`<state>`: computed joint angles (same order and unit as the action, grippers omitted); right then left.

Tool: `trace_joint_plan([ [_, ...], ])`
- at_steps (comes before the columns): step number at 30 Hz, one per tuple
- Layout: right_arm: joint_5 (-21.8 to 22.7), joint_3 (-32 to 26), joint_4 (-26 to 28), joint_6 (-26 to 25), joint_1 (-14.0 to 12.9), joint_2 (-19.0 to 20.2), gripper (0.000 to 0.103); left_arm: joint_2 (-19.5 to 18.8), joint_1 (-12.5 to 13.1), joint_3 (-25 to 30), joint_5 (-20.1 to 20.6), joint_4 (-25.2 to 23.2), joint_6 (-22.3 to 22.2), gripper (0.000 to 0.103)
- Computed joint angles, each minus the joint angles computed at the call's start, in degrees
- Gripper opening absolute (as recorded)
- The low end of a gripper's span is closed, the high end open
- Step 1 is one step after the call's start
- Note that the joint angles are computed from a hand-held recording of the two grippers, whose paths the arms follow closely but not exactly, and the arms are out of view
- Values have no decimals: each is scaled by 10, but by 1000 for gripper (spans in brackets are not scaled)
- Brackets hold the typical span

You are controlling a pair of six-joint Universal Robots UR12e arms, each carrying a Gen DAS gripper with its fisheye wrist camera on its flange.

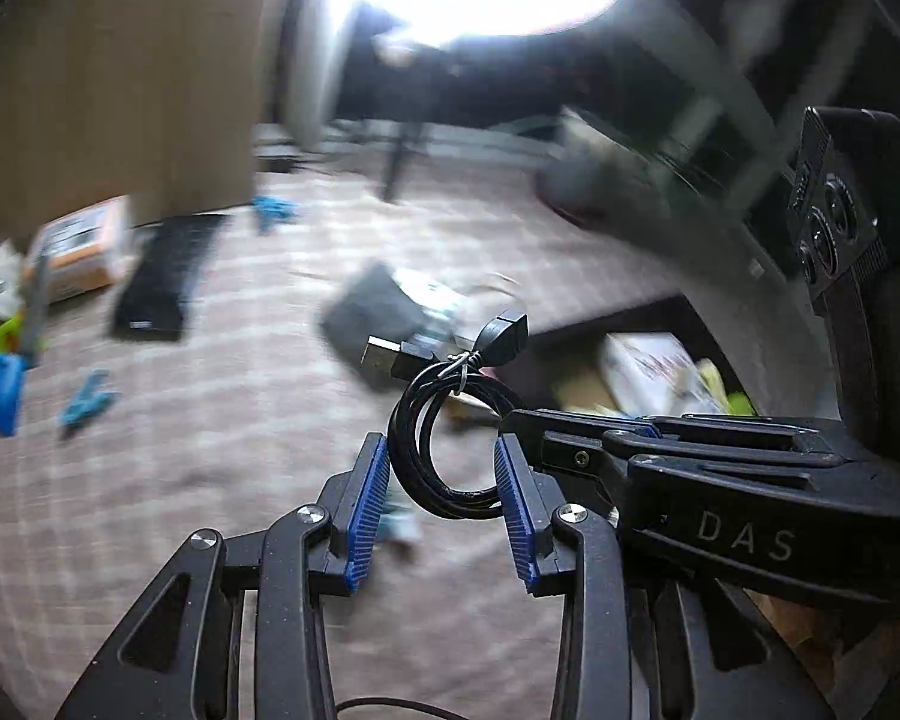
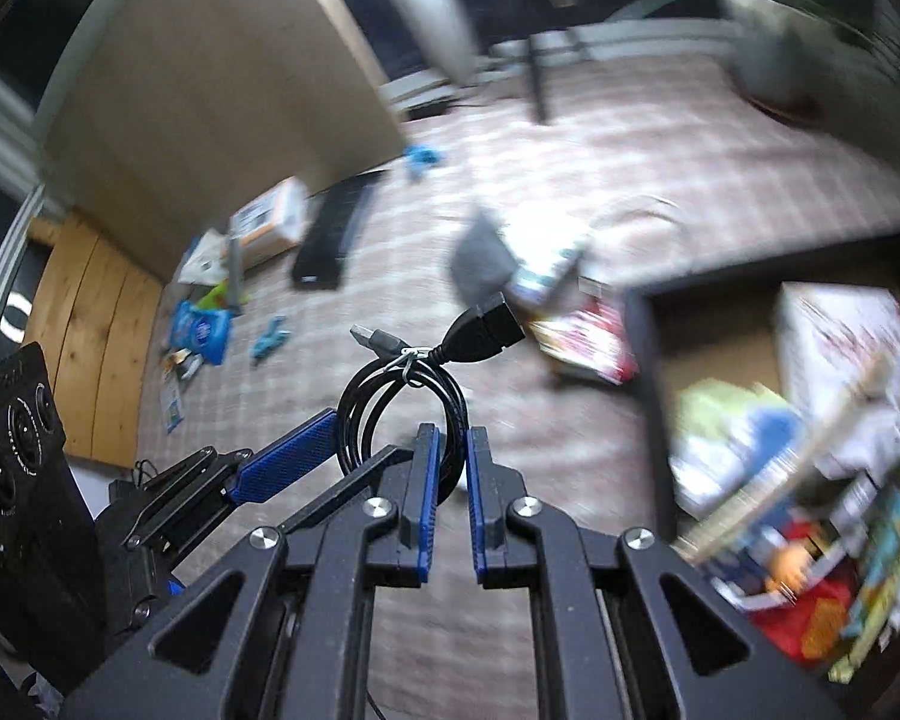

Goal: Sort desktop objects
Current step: 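Carry the black cable coil over the black box with both grippers, then open both grippers to drop the cable coil into the box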

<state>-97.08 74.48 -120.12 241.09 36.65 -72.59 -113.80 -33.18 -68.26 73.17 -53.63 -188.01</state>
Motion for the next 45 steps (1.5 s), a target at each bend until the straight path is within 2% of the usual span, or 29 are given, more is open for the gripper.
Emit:
trace_joint_plan([
  [4, -25, 66, 4, 55, 7, -53, 10, -9, -25, 15, -21, -22, 29, 34],
  [10, -58, 130, 18, 124, 19, -111, 10, -21, -58, 38, -41, -51, 63, 34],
  [20, -79, 188, 29, 194, 33, -164, 10, -31, -95, 57, -50, -78, 95, 33],
  [27, -84, 205, 18, 206, 38, -175, 11, -35, -100, 64, -54, -101, 92, 33],
  [29, -97, 205, 25, 222, 39, -177, 14, -33, -97, 62, -57, -102, 84, 33],
  [32, -97, 208, 15, 226, 38, -178, 19, -26, -95, 52, -41, -88, 84, 33],
  [35, -95, 200, 10, 212, 38, -171, 26, -18, -89, 41, -29, -76, 75, 33],
  [36, -95, 196, 9, 207, 39, -167, 28, -15, -90, 36, -5, -64, 46, 33],
  [37, -93, 191, 6, 200, 39, -162, 29, -12, -87, 31, 2, -61, 41, 33],
  [45, -60, 147, -14, 136, 33, -115, 29, 17, -63, -15, 47, -44, 28, 34],
])
